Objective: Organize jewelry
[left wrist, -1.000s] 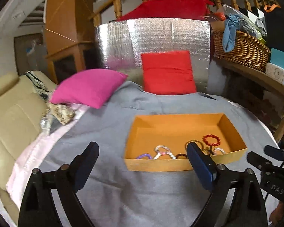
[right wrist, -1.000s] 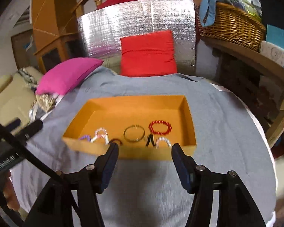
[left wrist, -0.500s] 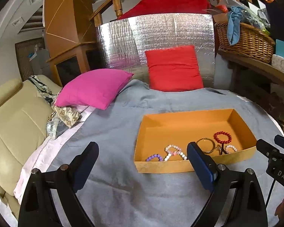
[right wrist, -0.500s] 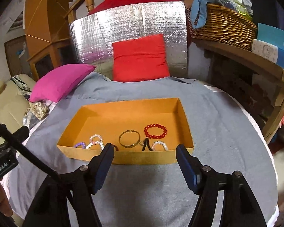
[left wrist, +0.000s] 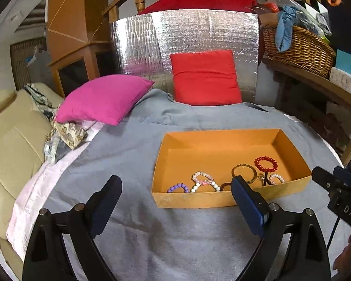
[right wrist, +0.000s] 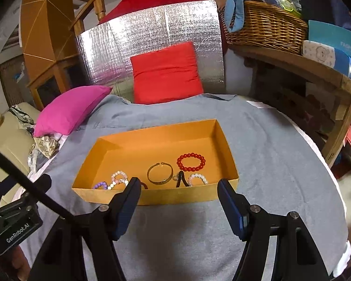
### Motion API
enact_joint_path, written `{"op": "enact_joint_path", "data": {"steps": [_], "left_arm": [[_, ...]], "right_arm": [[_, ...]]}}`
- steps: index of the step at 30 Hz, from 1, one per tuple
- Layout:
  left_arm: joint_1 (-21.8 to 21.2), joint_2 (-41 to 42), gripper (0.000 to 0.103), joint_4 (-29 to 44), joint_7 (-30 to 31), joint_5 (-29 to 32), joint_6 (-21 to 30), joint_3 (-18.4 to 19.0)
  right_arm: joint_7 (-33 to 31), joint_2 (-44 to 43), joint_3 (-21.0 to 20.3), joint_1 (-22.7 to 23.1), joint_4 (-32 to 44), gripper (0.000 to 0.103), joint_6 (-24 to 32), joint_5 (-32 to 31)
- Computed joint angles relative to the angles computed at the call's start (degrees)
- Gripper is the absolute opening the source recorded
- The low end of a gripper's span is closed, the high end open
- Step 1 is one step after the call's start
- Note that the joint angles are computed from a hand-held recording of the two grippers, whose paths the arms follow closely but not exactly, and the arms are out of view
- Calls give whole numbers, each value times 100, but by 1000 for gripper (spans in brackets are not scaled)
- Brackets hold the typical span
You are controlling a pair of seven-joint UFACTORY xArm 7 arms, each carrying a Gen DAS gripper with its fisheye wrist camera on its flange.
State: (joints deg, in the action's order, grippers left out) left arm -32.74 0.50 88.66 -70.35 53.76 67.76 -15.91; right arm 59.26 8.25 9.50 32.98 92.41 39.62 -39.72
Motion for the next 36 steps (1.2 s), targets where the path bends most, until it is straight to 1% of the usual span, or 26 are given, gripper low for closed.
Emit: {"op": "enact_joint_path", "data": {"steps": [3, 7, 13, 36], "left_arm": [[18, -29, 94, -41, -181, 54, 76, 13], [103, -76, 94, -113, -242, -108, 7, 41], [165, -48, 94, -114, -226, -287, 38, 46], [140, -26, 94, -87, -147, -220, 131, 50]], "right_arm": [[65, 88, -12, 47, 74, 71, 61, -94], [42, 168, -38, 79, 138, 71, 68, -44], [-41, 255, -91, 132, 204, 71, 48, -9], [18, 249, -127, 141, 181, 71, 24, 43]]}}
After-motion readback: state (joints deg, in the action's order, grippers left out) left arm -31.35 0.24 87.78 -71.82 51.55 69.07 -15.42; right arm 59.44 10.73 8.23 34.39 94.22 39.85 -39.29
